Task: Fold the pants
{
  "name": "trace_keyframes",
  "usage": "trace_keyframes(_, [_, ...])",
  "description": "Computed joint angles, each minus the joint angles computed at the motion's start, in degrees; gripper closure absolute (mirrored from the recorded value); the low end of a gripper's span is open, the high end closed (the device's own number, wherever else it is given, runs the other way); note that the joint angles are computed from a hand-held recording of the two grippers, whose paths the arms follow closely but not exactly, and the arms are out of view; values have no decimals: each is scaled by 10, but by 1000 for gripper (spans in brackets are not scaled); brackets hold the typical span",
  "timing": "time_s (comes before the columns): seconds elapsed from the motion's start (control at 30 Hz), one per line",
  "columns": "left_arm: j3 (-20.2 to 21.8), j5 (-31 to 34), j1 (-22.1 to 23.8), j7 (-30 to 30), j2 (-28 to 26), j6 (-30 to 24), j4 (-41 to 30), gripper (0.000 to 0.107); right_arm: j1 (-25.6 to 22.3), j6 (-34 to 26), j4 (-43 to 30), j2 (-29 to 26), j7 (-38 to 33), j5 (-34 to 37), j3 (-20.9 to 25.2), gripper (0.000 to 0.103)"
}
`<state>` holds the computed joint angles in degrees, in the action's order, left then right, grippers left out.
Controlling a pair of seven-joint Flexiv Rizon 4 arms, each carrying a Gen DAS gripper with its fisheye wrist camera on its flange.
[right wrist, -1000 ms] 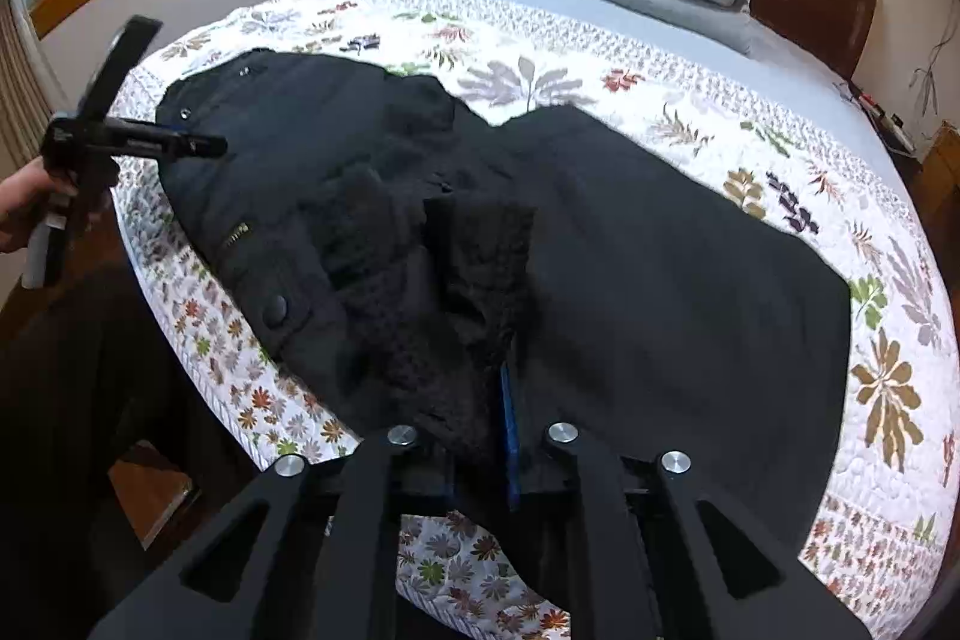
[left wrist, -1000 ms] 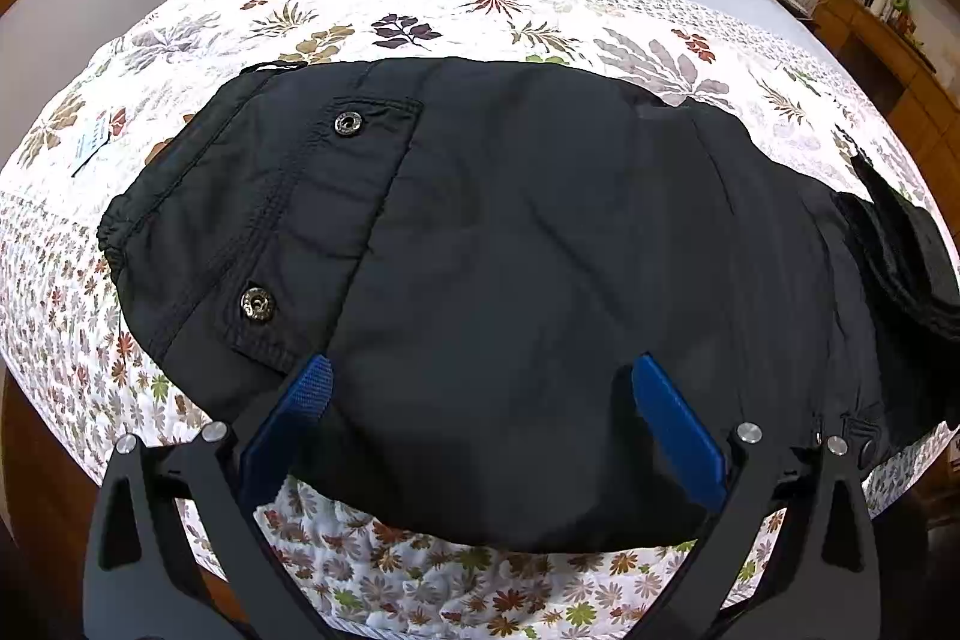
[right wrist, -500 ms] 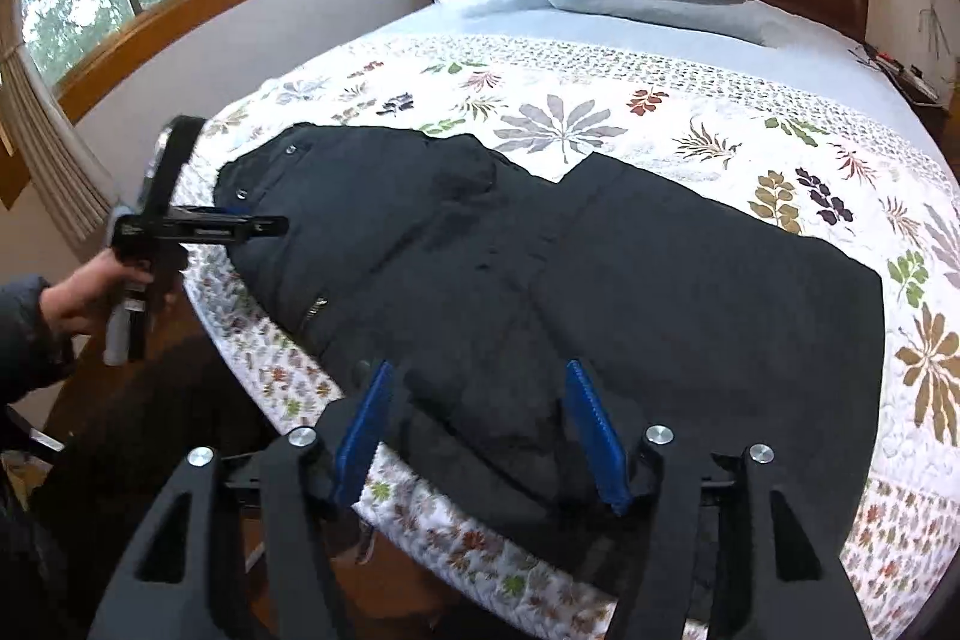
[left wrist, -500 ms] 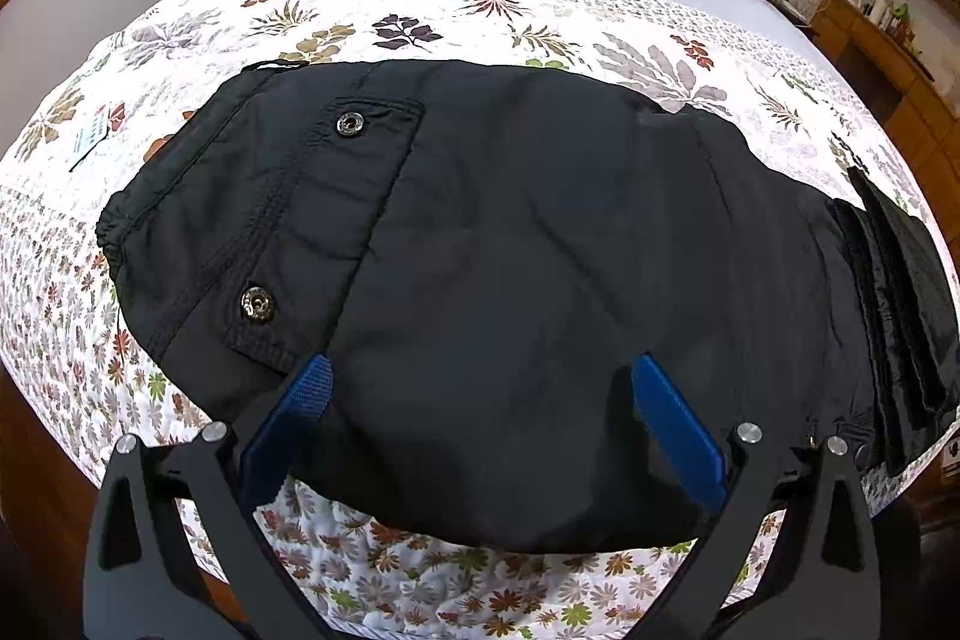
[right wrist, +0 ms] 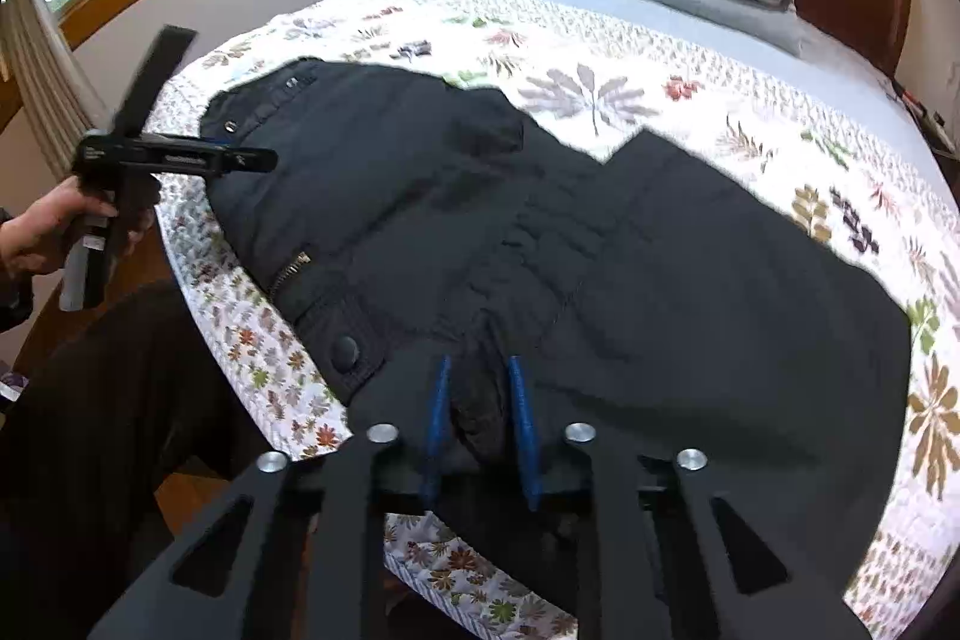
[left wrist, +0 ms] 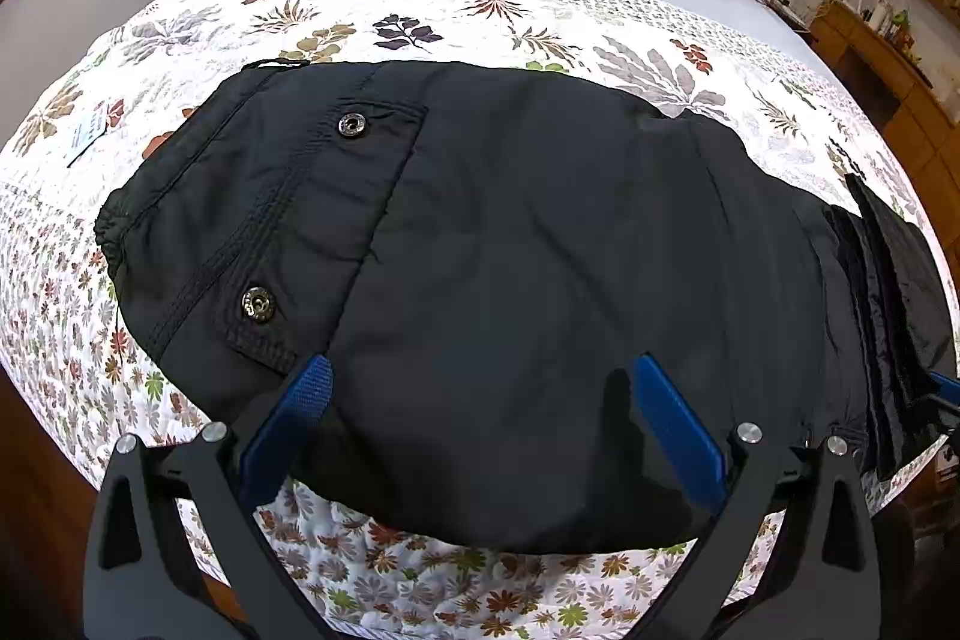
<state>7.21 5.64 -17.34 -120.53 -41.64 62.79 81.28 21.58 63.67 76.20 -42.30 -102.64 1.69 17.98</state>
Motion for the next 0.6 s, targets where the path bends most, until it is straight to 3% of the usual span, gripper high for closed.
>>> trace_keyframes(0.1, [0,0,0,-1,0,2,1,6,-26,-13,-7,6,-28,33,36,87])
trace_keyframes(0.27, [6,8,-6,-7,-2,-5,-5,6,-5,-57,-31,-17,-15,31,11,86])
trace_keyframes(0.37, [-7,-2,5,-2,8,5,8,6,-12,-67,-39,-19,-19,52,21,77])
trace_keyframes(0.47, [-2,-11,11,-13,43,26,48,6,-23,-46,-21,1,-37,77,33,54])
trace_keyframes(0.6, [9,-35,34,-83,115,125,164,6,-35,-13,-3,26,-46,102,40,49])
